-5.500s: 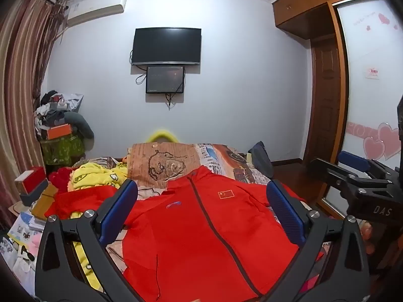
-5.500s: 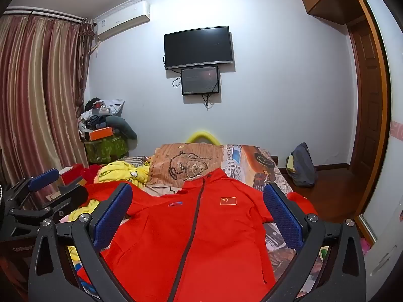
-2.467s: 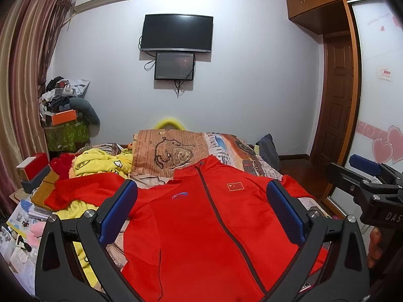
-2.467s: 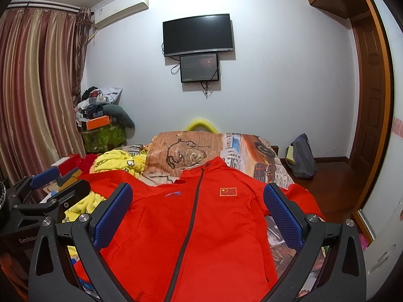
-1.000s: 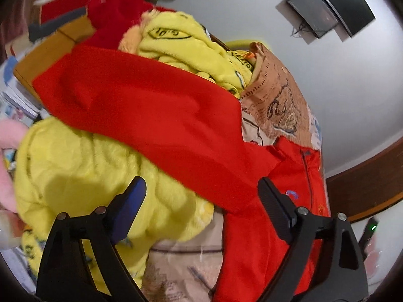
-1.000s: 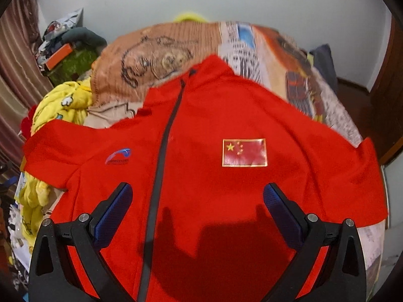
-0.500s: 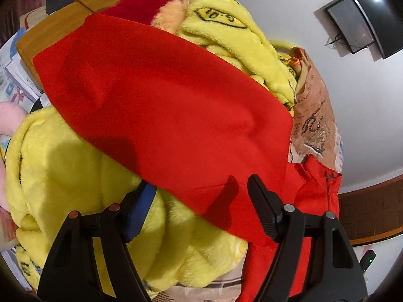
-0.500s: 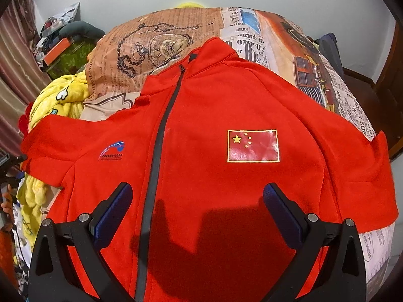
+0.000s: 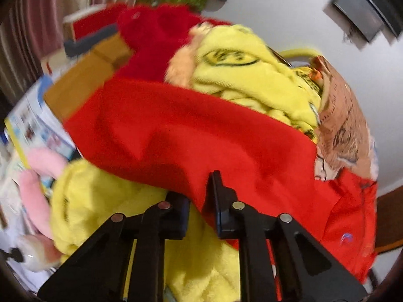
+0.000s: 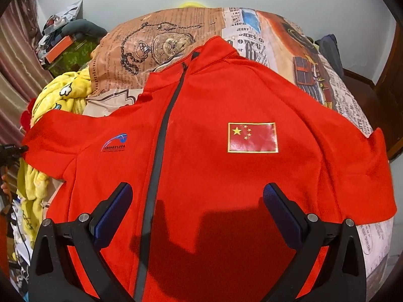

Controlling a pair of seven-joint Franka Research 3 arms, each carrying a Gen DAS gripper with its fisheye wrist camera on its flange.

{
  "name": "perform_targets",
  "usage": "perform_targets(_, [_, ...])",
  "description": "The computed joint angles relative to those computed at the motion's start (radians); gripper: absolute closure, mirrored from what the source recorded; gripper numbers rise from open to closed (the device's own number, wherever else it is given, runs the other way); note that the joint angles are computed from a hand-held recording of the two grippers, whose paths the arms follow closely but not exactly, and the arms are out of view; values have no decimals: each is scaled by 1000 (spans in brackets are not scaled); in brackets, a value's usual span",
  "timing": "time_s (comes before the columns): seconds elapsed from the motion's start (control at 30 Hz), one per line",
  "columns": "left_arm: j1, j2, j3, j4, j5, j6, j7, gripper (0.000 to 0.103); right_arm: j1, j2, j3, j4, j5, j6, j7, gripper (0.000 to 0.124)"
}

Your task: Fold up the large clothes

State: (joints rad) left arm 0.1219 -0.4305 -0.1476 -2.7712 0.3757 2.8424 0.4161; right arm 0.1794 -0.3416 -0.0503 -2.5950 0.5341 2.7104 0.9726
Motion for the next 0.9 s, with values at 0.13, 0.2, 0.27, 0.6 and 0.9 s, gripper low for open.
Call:
perform_targets(0.13, [0, -65, -76, 55, 82, -108, -17, 100, -6, -18, -7, -6, -1, -4, -1, 21])
perform_targets(0.2, [1, -87, -115, 100, 143, -156, -31, 100, -4, -28, -18, -7, 11, -15, -10, 21])
perform_targets(0.27, [-20, -103, -123, 129, 178, -178, -33, 100, -2, -38, -26, -10, 25, -21, -22, 21])
perform_targets(0.6, [-105, 87, -230, 435, 378, -118, -149, 101, -15, -83, -63, -11, 75, -40, -90, 21])
perform_targets(0.9, [-272, 484, -238, 729, 365, -100, -64, 101, -48, -100, -93, -3, 112, -64, -148, 21])
